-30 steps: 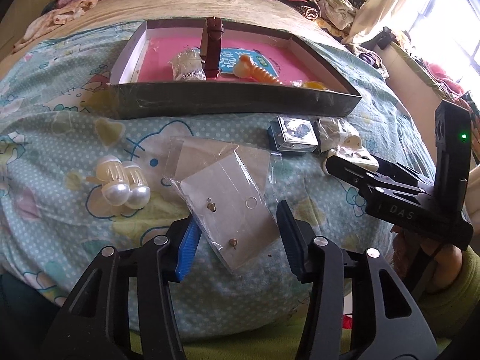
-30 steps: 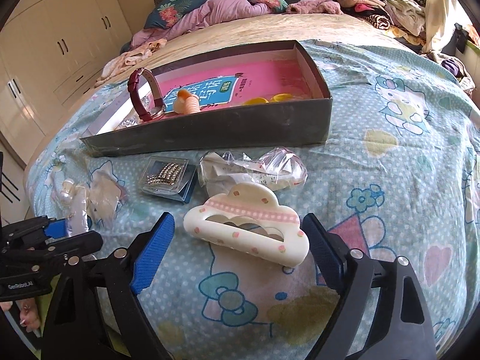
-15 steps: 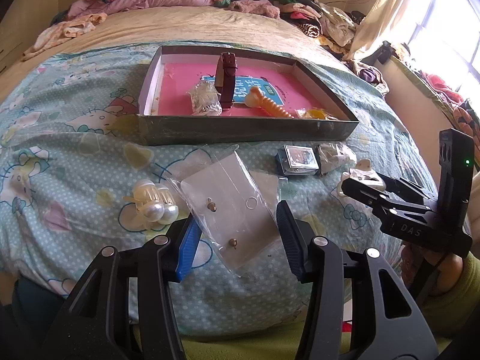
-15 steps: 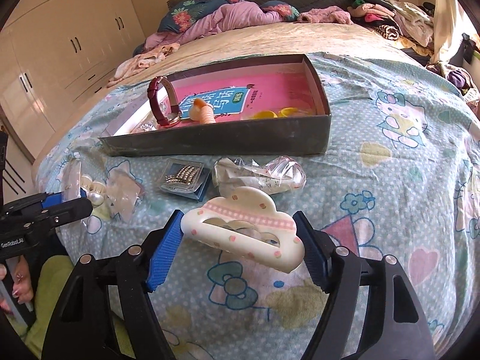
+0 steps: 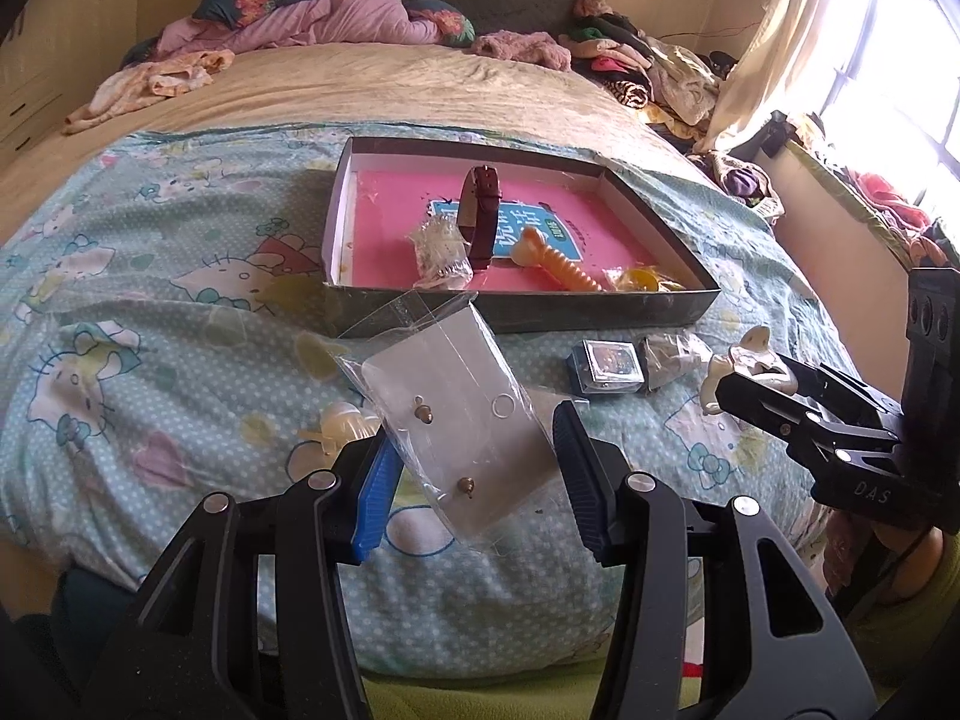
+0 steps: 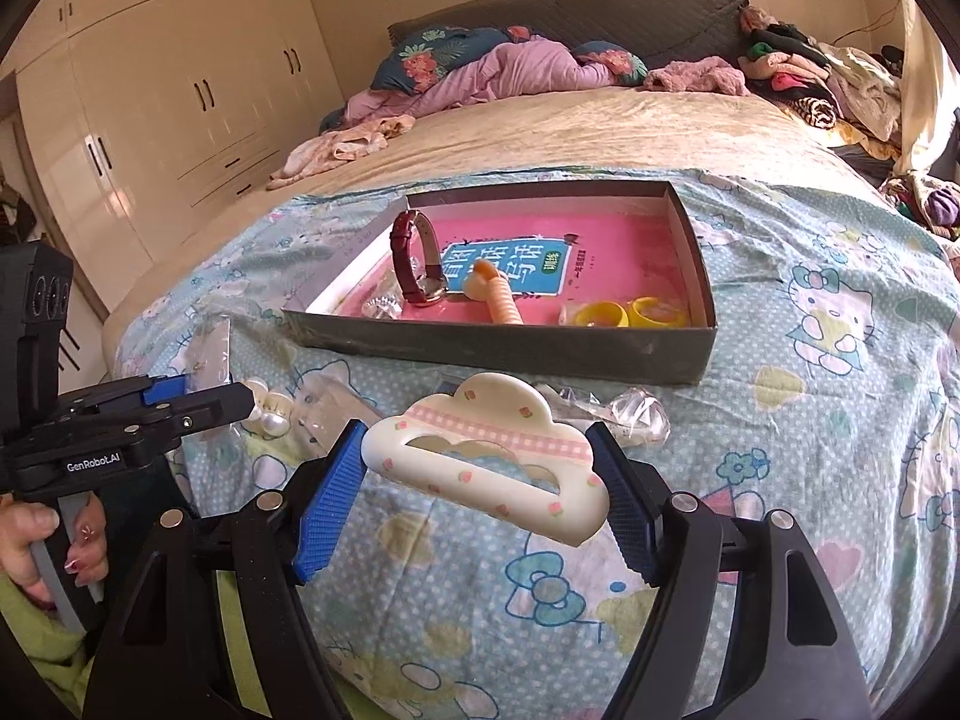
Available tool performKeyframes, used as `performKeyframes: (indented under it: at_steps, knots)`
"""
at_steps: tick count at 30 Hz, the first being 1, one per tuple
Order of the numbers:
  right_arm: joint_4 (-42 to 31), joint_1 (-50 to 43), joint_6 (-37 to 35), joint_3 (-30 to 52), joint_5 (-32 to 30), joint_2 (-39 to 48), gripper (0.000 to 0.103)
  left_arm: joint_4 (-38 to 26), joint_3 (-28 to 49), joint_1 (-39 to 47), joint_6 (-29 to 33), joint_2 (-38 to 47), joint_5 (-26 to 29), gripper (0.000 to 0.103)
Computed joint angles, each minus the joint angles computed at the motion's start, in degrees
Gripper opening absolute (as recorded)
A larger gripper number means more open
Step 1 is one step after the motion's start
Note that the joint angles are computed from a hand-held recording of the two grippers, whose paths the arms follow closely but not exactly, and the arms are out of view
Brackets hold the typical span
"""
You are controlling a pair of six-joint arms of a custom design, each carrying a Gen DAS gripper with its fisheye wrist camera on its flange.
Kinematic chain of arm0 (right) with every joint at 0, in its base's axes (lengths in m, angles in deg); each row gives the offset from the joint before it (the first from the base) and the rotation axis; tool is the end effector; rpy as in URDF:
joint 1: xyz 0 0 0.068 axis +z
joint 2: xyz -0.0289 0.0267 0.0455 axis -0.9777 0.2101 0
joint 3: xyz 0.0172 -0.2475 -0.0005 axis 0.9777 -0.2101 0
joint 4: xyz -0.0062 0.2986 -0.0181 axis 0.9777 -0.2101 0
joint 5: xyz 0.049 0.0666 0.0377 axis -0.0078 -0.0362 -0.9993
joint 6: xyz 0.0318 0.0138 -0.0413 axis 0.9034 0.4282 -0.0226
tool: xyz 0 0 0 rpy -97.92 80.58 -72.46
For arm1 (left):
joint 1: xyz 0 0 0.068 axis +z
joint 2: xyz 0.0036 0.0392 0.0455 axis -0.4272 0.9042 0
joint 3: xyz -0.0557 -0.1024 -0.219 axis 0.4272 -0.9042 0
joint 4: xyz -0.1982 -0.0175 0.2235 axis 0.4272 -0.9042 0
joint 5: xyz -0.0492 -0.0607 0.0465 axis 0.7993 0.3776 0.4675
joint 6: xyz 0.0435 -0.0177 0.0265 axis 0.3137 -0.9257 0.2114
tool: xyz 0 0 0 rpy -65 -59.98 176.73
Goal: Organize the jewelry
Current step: 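Carry the stud earrings and claw clip into the pink box and release both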
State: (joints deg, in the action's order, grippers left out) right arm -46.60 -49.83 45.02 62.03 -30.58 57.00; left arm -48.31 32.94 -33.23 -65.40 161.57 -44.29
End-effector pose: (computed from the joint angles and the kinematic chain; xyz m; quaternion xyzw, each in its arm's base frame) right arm 0.2341 0.1096 0.2466 0.1479 0.8936 0.0615 0.4192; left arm 0.3786 -0.0717 0.2679 0.3228 0.8718 -0.2271 0.2902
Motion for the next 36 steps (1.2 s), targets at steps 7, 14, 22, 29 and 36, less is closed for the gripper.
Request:
performKeyframes:
  at_steps: [7, 14, 22, 29, 36]
  knots:
    - [0.99, -0.82, -2.63, 2.50, -0.08, 1.26, 0.072, 0.45, 1.85, 0.52, -1.04, 0.91, 0.36, 0.041]
    - [2.02, -1.67, -4.27, 4.07, -0.68, 2.93, 0.072, 0.59, 3.91, 1.09, -2.31, 2.36, 0.60, 0.041]
    - [2.98, -3.09, -5.77, 5.24, -1.56, 3.66, 0.072, 0.35, 7.66, 1.26, -3.49, 5.33, 1.08, 0.041]
    - [3.46, -4.46, -7.04, 6.07, -2.15, 4.32, 0.072, 0.41, 10.17, 0.81, -4.55, 7.17, 1.08, 0.041]
    - [3.88, -6.15, -8.42, 8.09, -2.61, 5.89, 0.072, 0.44, 13.00, -0.01, -5.39, 9.51, 1.06, 0.041]
